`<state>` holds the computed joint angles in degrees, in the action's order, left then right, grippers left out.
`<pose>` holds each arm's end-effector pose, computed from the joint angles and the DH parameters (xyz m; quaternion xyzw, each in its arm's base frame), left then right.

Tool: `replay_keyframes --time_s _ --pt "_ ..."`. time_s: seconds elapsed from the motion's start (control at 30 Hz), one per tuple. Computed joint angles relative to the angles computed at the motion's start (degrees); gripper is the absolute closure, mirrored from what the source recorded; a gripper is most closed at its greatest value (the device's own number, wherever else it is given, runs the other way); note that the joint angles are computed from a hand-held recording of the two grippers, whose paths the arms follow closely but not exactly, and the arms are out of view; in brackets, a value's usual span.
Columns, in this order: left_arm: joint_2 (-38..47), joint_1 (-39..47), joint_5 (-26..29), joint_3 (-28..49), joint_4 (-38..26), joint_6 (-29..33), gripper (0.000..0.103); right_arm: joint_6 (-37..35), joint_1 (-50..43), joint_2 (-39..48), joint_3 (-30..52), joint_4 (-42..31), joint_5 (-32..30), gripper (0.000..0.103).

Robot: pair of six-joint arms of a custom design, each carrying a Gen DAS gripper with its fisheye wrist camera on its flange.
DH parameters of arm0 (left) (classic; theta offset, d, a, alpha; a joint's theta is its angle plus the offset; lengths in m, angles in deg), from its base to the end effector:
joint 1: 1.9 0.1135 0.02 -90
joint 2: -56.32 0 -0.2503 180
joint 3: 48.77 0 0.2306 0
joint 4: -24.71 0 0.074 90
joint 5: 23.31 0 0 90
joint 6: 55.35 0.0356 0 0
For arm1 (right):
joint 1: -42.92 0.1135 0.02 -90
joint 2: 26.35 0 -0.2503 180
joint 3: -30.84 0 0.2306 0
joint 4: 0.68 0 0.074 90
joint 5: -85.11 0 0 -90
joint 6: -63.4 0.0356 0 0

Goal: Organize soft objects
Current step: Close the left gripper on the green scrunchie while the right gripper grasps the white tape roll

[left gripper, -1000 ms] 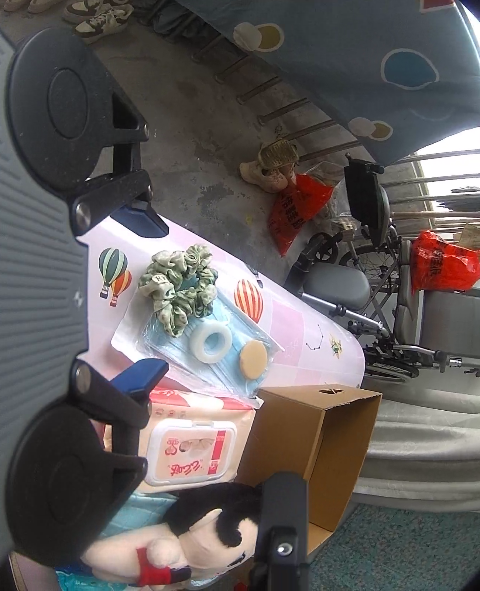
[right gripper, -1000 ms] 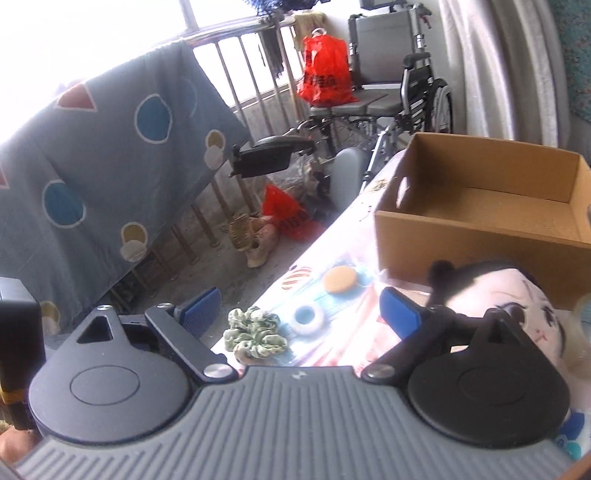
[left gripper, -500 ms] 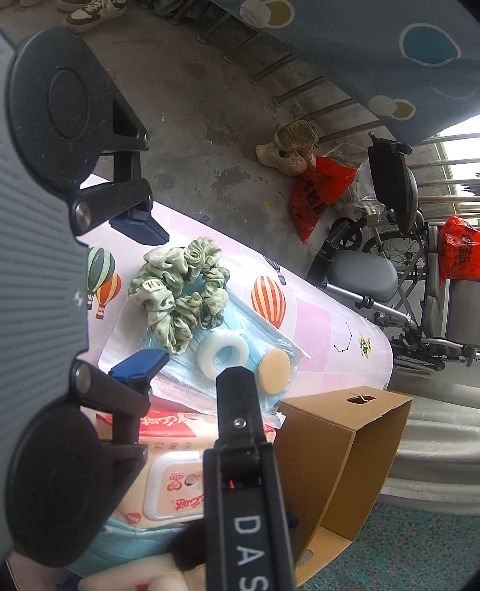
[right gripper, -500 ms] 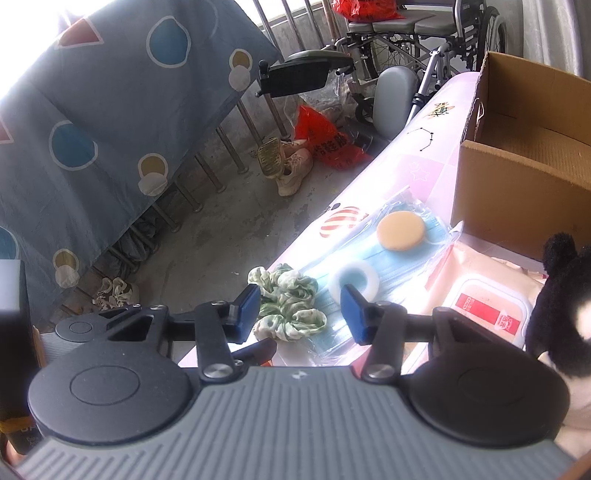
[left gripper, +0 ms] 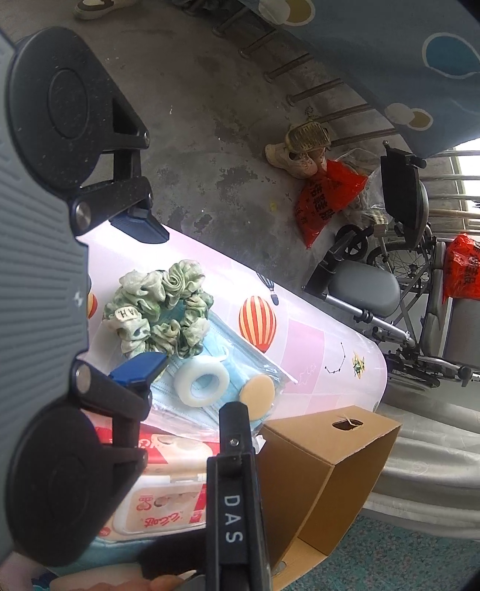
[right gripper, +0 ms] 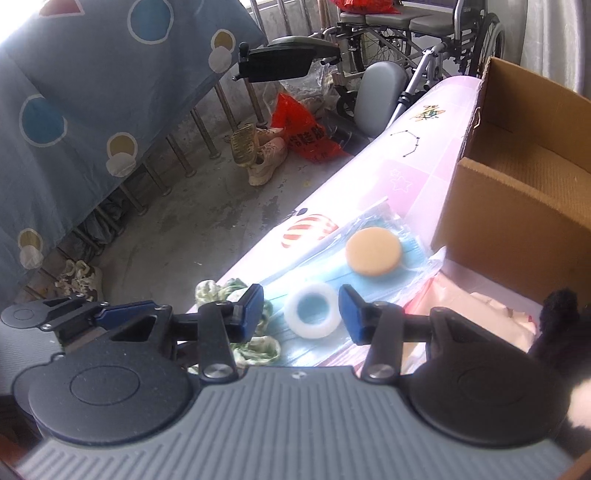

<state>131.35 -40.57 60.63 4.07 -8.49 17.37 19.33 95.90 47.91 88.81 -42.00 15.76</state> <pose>0.1827 -0.1414 0.1782 0.1615 0.9398 -0.0948 0.2860 0.1491 0.1768 0.1991 -0.0082 0.9461 0.0966 0.3092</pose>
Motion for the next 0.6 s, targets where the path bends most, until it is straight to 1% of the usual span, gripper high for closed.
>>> replay_keyframes --time_s 0.07,0.13,0.2,0.33,0.37,0.43,0.6 --pt "1.1 0.8 0.5 0.5 0.5 -1.0 0.042 -3.0 -1.6 1.0 1.0 -1.3 0.9 0.058" --pt "2.1 2.2 1.8 0.8 1.2 -2.4 0.052 -6.0 -4.1 2.2 1.5 -1.4 -0.9 0.059" --pt "3.6 3.1 2.5 1.5 1.1 -3.4 0.071 -8.3 -5.5 4.0 2.3 -1.5 -2.8 0.062" --pt "7.7 2.8 1.8 3.0 1.1 -3.5 0.083 -12.1 -5.1 8.7 5.0 -2.7 -3.4 0.074" --pt "8.2 2.8 2.1 3.1 1.3 -3.3 0.087 -12.8 -5.1 9.7 5.6 -2.8 -3.9 0.075" --pt "8.8 3.0 2.6 3.4 1.1 -3.0 0.088 -14.2 -5.3 11.2 6.4 -2.8 -4.8 0.08" --pt "9.4 4.3 4.8 3.4 1.7 -3.2 0.087 -17.0 -6.5 14.5 7.5 -1.8 -7.9 0.083"
